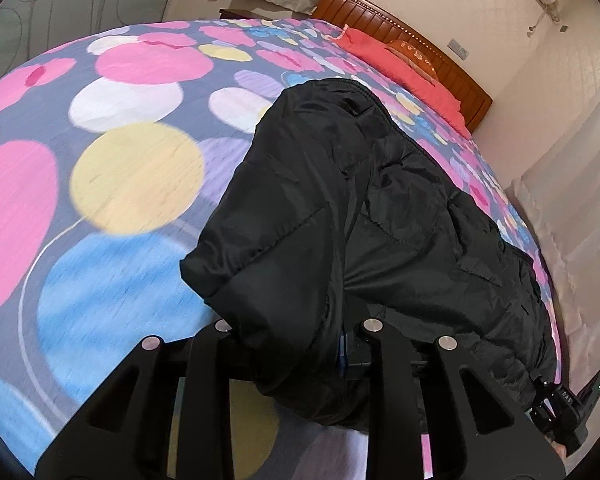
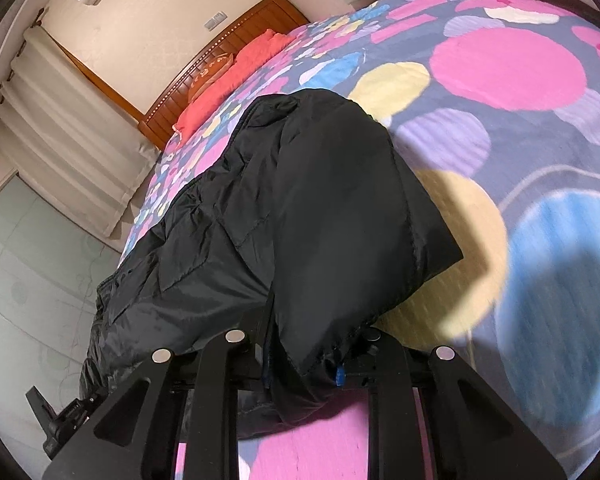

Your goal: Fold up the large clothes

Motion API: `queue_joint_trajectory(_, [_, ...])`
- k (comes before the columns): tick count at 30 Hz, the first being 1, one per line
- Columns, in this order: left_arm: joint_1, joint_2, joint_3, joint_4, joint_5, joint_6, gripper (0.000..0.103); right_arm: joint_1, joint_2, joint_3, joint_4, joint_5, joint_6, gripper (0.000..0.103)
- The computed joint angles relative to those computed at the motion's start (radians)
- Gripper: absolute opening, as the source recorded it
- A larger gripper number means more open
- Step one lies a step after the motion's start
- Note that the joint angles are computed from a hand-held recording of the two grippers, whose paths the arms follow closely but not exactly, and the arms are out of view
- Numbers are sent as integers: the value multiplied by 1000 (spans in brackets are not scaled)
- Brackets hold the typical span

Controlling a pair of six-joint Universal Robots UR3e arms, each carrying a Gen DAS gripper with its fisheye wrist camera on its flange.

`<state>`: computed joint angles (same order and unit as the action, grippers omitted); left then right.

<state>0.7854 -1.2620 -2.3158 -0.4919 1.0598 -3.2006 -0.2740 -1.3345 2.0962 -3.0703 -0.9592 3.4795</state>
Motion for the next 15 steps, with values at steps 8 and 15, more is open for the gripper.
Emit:
queue_joint_trajectory(8, [103,214,-75,-190,-52,97,25,-11,-43,37,24,14,-23,22])
queue_joint_trajectory(15, [193,382,-108,-375,-96,200,25,-41,-120,119,48,42,-63,22])
